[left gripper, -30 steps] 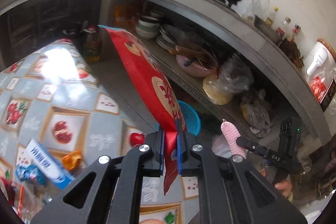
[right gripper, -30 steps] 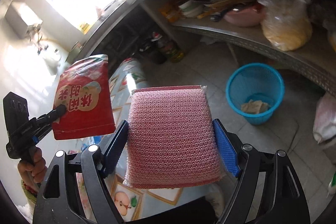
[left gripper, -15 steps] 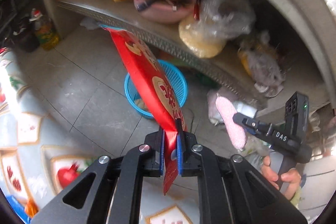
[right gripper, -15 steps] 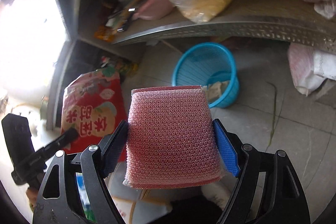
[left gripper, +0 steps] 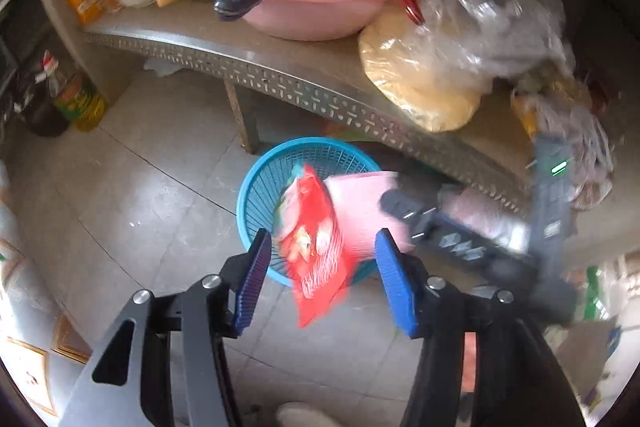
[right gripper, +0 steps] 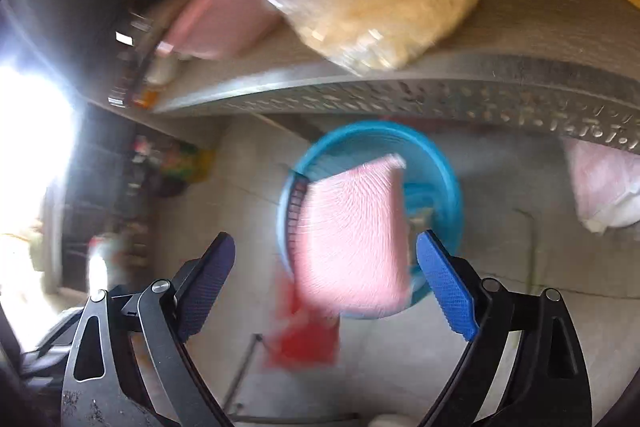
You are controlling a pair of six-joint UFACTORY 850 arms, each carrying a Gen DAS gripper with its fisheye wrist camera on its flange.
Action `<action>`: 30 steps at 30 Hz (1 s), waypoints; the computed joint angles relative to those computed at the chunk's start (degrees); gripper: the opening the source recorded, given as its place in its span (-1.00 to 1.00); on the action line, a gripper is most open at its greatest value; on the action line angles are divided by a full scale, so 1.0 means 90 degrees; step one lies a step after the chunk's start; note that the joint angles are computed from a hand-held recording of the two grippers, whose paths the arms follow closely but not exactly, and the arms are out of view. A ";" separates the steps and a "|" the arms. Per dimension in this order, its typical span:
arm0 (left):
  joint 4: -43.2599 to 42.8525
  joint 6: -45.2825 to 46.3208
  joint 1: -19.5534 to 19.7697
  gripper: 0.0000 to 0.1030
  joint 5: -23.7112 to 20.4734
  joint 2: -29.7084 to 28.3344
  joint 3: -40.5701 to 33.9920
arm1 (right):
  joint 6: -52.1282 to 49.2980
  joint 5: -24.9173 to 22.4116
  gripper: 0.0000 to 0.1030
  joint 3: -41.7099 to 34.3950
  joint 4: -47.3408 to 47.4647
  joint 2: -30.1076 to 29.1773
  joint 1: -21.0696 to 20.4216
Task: Collect trash
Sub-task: 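Open both grippers over the blue wastebasket to drop the bag and sponge, then move both tools back to the remaining plastic bags and toothpaste box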
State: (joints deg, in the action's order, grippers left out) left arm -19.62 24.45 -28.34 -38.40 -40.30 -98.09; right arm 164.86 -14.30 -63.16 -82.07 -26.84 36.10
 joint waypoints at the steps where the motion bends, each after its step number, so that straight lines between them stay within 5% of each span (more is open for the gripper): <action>1: -0.0132 0.0034 0.0022 0.02 -0.0053 0.0024 0.0019 | -0.0008 -0.0059 0.71 0.0066 0.0074 0.0006 0.0047; 6: -0.0422 0.0806 0.0063 0.04 0.0170 0.0542 0.0483 | 0.1241 -0.0351 0.71 0.0729 -0.0772 0.0402 0.0343; 11: -0.0637 0.1086 0.0183 0.10 0.0167 0.1260 0.1029 | 0.1064 -0.0784 0.71 0.1261 -0.0243 0.0968 0.0795; 20: -0.1358 0.2009 0.0719 0.33 -0.0028 0.3193 0.2484 | -0.1930 -0.1780 0.71 0.0839 0.1983 0.1460 0.1743; 30: -0.2390 0.2984 0.2376 0.59 -0.0422 0.5746 0.4524 | -0.3420 -0.2463 0.74 -0.0165 0.1446 0.1575 0.2644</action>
